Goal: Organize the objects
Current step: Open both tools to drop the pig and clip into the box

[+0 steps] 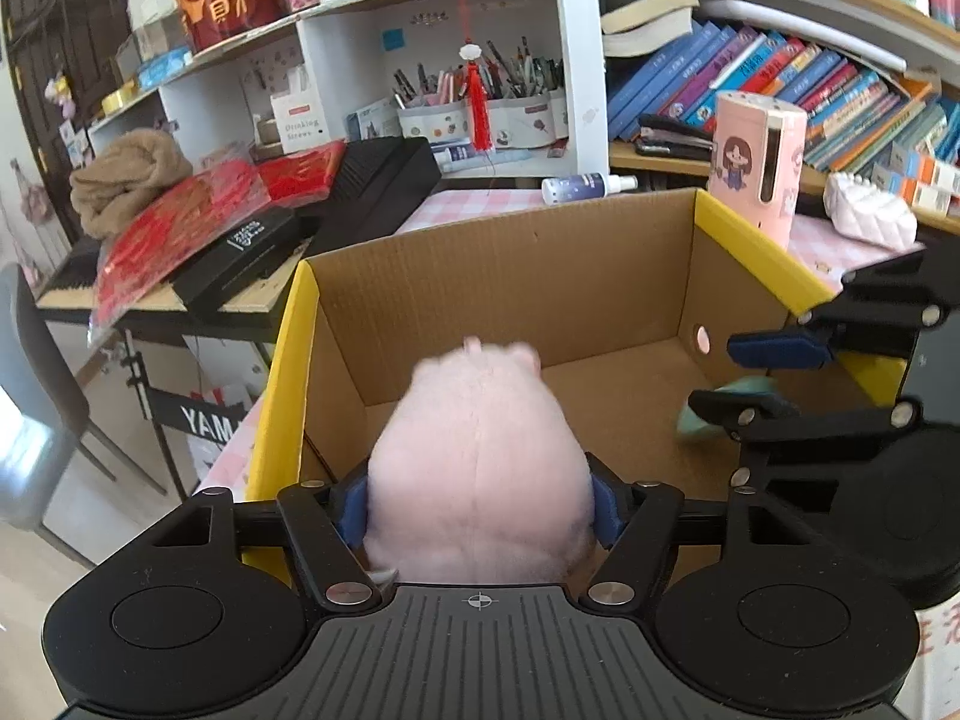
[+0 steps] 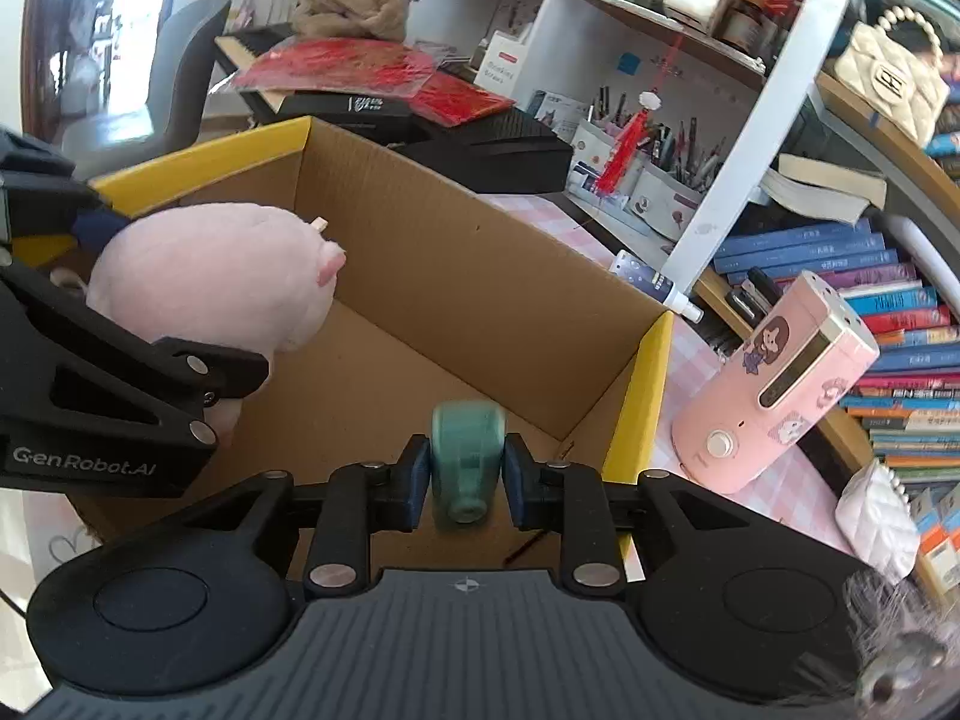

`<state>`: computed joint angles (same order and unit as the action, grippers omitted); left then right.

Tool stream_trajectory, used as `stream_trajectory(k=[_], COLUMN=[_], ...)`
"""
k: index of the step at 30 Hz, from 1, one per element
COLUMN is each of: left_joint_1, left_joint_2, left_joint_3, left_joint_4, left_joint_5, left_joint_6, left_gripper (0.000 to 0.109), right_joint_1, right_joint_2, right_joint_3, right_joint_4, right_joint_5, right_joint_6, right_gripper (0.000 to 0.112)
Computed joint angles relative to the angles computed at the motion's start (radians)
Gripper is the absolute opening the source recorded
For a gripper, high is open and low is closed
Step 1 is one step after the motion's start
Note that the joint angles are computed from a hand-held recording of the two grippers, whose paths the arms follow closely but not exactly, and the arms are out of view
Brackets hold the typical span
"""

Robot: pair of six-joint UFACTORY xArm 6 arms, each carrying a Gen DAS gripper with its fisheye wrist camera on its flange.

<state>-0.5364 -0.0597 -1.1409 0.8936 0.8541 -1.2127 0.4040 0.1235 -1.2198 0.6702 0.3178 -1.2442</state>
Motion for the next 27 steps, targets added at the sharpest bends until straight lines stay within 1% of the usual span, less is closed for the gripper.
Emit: stream_trajectory(k=[4, 6, 8, 10, 12, 13, 15, 18, 20, 22, 27], left_joint_1=[-0.008, -0.006, -0.016, -0.026, -0.032, -0.035, -0.048, -0.069, -0.087, -0.11, -0.157], left_joint_2=[0.006, -0.001, -0.002, -0.013, -0.04, -0.055, -0.078, -0.111, -0.139, -0.167, -0.232], left_joint_3=[-0.004, 0.003, -0.001, 0.003, 0.02, 0.029, 0.039, 0.05, 0.065, 0.078, 0.121], left_joint_4=[0.014, 0.022, 0.051, 0.09, 0.119, 0.134, 0.161, 0.187, 0.21, 0.236, 0.257], left_joint_5=[0.017, 0.001, 0.019, 0.034, 0.033, 0.028, 0.039, 0.063, 0.08, 0.11, 0.155], left_joint_6=[0.011, -0.013, -0.041, -0.074, -0.121, -0.15, -0.195, -0.229, -0.253, -0.284, -0.341], left_gripper=[0.069, 0.069, 0.069, 0.071, 0.078, 0.08, 0.081, 0.081, 0.085, 0.087, 0.089], right_joint_1=[-0.001, -0.001, -0.003, 0.001, -0.001, 0.001, 0.016, 0.029, 0.033, 0.04, 0.044], right_joint_2=[0.0, 0.0, -0.001, -0.006, -0.013, -0.02, -0.043, -0.075, -0.101, -0.132, -0.22], right_joint_3=[0.0, -0.001, -0.004, 0.003, 0.006, 0.012, 0.038, 0.06, 0.074, 0.097, 0.175], right_joint_4=[0.005, 0.013, 0.034, 0.071, 0.113, 0.132, 0.206, 0.296, 0.345, 0.39, 0.387], right_joint_5=[0.003, 0.009, 0.017, 0.001, 0.012, 0.007, -0.037, -0.071, -0.084, -0.114, -0.179], right_joint_6=[-0.008, -0.014, -0.027, -0.05, -0.077, -0.092, -0.154, -0.222, -0.246, -0.264, -0.141], right_gripper=[0.026, 0.027, 0.03, 0.04, 0.045, 0.055, 0.069, 0.069, 0.069, 0.069, 0.071])
